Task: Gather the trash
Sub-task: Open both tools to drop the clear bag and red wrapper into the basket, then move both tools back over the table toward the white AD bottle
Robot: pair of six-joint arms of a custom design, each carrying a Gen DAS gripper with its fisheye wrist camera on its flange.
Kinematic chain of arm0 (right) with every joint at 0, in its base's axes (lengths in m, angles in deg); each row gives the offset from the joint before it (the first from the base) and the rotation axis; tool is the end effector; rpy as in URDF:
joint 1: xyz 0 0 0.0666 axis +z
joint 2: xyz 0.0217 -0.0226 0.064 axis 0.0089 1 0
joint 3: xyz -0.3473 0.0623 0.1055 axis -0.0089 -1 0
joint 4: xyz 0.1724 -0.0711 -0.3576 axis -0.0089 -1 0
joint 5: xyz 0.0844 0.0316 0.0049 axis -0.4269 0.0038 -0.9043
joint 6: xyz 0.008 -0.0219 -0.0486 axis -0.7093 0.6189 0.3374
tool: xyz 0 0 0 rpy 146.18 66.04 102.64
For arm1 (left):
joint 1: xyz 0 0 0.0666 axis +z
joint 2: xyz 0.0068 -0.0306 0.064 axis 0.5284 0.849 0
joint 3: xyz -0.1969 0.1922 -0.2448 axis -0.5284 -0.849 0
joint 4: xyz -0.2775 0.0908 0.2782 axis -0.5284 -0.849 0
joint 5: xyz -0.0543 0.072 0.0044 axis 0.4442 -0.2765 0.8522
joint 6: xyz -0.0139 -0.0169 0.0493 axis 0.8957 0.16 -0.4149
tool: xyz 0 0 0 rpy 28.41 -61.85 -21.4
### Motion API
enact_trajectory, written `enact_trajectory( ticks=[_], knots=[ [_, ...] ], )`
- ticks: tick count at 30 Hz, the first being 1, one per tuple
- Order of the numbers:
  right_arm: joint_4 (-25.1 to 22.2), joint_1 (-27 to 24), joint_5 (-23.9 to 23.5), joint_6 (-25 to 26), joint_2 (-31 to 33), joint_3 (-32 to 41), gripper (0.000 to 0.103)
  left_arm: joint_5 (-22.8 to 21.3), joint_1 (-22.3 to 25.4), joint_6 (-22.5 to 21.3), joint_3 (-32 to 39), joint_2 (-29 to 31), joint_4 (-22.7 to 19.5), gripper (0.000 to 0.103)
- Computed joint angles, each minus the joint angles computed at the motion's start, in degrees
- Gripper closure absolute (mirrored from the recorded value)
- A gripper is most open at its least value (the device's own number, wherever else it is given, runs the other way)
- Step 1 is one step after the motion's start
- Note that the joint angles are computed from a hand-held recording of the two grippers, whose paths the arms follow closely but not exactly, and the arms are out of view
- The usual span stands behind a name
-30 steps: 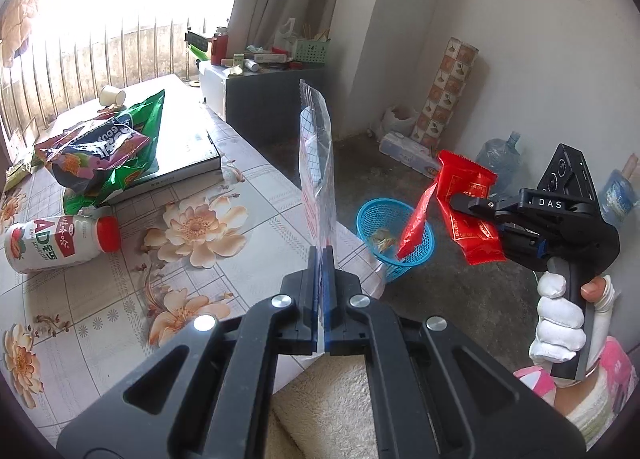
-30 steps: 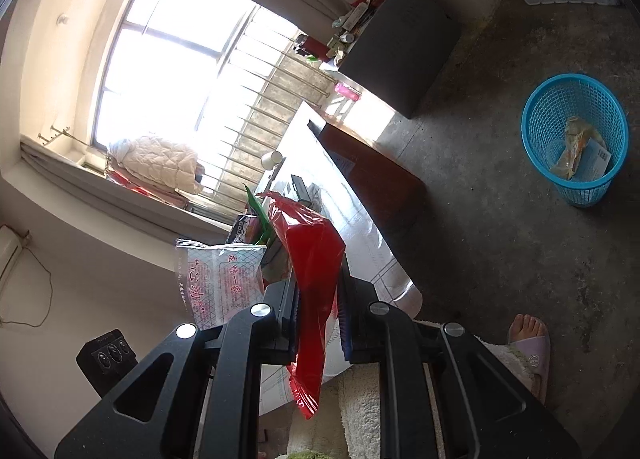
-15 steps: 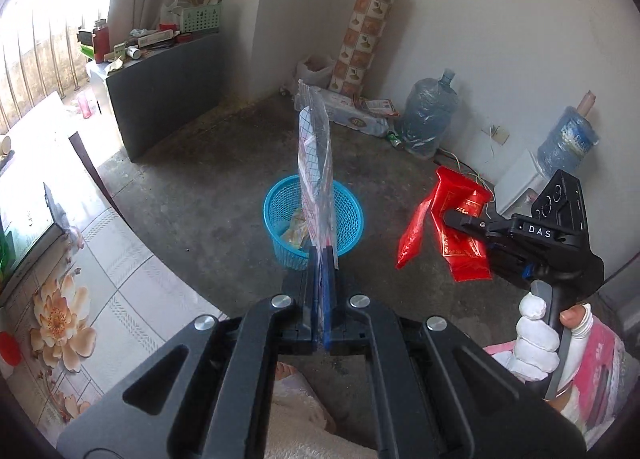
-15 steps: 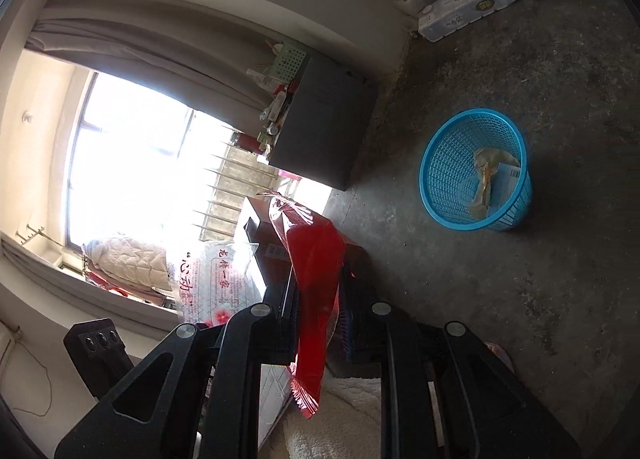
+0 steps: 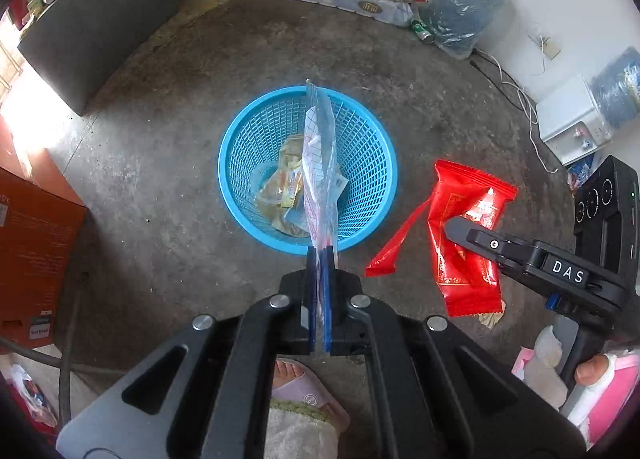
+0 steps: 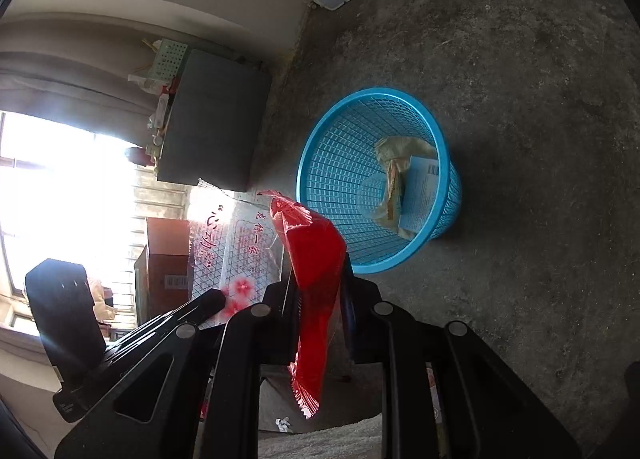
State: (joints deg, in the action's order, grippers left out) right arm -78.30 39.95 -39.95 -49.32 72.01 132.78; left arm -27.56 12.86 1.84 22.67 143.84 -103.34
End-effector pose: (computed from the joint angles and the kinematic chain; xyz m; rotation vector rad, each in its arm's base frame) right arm 0.3791 0.3131 0.3959 0.8592 2.4292 0.9936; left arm 0.4756 -0.1710 0.4795 0.6205 2.8413 -0.2968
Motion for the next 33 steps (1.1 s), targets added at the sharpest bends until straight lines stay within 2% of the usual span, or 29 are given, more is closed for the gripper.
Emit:
enact_trajectory(
  ticks=[4,5,6,7,8,9,12,15,18,23,25,27,29,33],
  knots=[
    [-1.5,-3.0,-3.4,3.8,7.4,4.7,0.084,-2.6,-1.1,-0.5,3.4,6.0,2.3,0.103],
    [-1.9,-3.7,-4.1,4.8,9.2,6.0,0.079,-3.1,-1.4,-0.3,4.4,7.4,3.0,0.103],
    [-2.4,-4.3,-4.4,5.5,11.0,7.5,0.073,-3.3,-1.6,-0.4,5.4,8.8,3.6,0.096],
    [-3.7,-4.8,-4.2,5.7,12.7,9.0,0.058,-3.1,-1.6,-0.7,6.8,10.4,3.3,0.089],
    [-4.9,-5.2,-4.0,5.6,14.2,10.2,0.045,-3.8,-1.5,-0.4,7.9,11.9,3.0,0.068],
    [-5.3,-5.8,-4.4,5.8,15.6,11.1,0.044,-5.1,-1.5,0.6,8.3,12.7,3.7,0.056],
    [-8.0,-6.6,-4.5,6.2,17.9,13.1,0.044,-5.3,-1.1,2.1,9.1,13.7,4.6,0.055],
    [-6.3,-6.4,-3.7,5.2,16.2,10.9,0.044,-3.3,0.0,2.3,9.2,13.3,3.9,0.051],
    [-5.7,-6.0,-2.5,4.6,13.7,8.9,0.044,-2.5,0.9,0.9,8.7,11.6,2.5,0.049],
    [-3.5,-3.6,0.6,1.8,5.8,3.5,0.044,2.1,4.3,-1.7,8.1,6.0,-1.6,0.04],
    [-2.0,-1.9,2.5,0.0,1.7,0.7,0.04,4.4,6.7,-2.5,7.1,2.3,-2.4,0.035],
    [-1.8,0.3,5.2,-1.7,-2.1,-1.6,0.036,6.8,10.1,-1.2,5.6,-1.7,-3.0,0.033],
    [-2.8,2.3,6.8,-2.5,-4.9,-2.8,0.036,11.4,14.6,0.1,3.3,-6.3,-3.6,0.033],
    [-7.2,5.8,8.8,-2.7,-7.4,-1.3,0.036,16.5,24.8,-2.3,-2.3,-17.0,-3.8,0.033]
  ],
)
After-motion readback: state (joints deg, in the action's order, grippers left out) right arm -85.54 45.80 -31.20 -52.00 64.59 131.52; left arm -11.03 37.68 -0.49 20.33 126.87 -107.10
